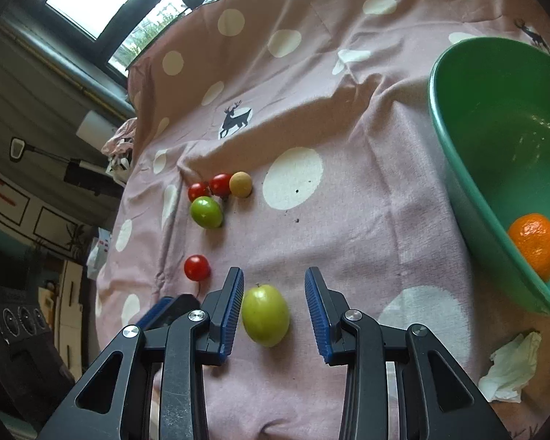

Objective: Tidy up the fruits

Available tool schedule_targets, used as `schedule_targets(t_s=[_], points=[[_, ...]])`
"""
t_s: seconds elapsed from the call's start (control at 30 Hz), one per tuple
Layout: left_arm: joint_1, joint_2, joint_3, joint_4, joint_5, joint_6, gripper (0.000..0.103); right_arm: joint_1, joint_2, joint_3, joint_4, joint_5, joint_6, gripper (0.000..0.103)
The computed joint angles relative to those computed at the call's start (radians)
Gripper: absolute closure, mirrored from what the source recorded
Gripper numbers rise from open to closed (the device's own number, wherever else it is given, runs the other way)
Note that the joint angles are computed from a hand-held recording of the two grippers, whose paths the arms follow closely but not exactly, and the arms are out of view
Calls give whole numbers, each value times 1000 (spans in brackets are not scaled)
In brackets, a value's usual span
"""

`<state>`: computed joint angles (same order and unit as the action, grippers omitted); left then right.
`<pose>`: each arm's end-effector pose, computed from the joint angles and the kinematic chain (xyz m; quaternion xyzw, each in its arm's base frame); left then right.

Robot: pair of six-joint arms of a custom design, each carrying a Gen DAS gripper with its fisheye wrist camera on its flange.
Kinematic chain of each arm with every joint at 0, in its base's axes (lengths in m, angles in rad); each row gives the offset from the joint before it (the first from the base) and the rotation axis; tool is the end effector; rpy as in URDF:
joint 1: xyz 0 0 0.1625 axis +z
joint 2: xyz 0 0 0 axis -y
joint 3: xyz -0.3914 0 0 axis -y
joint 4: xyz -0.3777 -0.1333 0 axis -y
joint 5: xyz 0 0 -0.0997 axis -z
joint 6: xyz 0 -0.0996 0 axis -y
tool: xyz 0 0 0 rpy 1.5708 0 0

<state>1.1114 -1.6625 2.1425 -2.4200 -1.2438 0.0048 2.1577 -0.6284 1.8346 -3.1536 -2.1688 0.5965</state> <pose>-0.0408 -0.4553 0.3259 0.1940 0.9508 -0.2125 0.1151 0.3823 -0.4354 -0.0002 -0.0596 -0.9385 0.3099 0.1404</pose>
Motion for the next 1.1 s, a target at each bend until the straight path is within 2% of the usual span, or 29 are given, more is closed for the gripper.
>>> schedule_targets(t_s=[0.07,0.17,0.27,0.37,0.53,0.8,1.1], points=[[-9,4,4,21,2,-1,59,-9,4,-3,6,33,5,66],[-13,14,5,56,3,6,60,-12,9,-11,32,24,20,66],[-12,21,3,81,-18,21,60,-25,4,2,20,64,24,66],[-8,29,-1,100,-35,27,60,-28,5,1,16,74,17,66],[-3,53,-6,111,-22,12,64,-41,13,-11,48,99,21,66],[6,69,-14,113,-17,3,71,-50,23,-28,90,109,21,66],[-10,50,-1,89,-6,22,71,-36,25,-34,91,82,11,66]])
